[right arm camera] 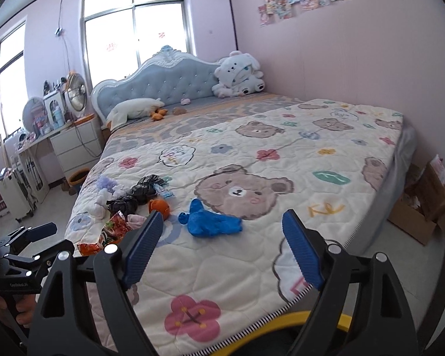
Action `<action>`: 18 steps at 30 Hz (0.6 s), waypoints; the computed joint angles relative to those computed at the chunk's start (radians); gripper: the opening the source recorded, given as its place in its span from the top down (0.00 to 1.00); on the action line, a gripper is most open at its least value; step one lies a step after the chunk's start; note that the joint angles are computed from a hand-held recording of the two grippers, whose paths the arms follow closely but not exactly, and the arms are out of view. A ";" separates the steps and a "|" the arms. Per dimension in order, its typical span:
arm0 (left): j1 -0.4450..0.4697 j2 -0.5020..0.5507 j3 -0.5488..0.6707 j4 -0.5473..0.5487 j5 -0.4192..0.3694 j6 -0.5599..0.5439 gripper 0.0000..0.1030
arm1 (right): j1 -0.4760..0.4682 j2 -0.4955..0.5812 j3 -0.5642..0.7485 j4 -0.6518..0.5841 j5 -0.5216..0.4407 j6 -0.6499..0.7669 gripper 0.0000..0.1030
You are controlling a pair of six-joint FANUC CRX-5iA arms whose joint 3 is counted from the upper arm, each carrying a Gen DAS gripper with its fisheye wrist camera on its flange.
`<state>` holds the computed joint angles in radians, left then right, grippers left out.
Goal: Collect trash
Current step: 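Move both tools back over the bed toward the remaining trash, then grasp the orange chip bag with the left tool while the right tool grasps the blue plastic bag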
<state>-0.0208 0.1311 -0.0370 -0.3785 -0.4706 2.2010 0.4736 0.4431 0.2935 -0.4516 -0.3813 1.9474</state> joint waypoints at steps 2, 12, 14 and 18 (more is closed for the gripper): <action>0.013 0.010 0.000 0.009 -0.004 -0.009 0.08 | 0.017 0.030 0.026 0.035 0.004 -0.015 0.23; 0.090 0.056 -0.022 0.122 0.014 -0.099 0.08 | 0.086 0.212 0.179 0.226 -0.012 -0.123 0.23; 0.101 0.064 -0.028 0.143 0.021 -0.113 0.08 | 0.092 0.255 0.226 0.244 -0.040 -0.132 0.23; 0.123 0.084 -0.036 0.197 0.033 -0.150 0.08 | 0.103 0.344 0.336 0.282 -0.106 -0.157 0.23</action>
<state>0.1026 0.2155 -0.0731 -0.1817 -0.4378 2.0512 0.5768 0.7868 0.6292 -0.1699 -0.4876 1.7905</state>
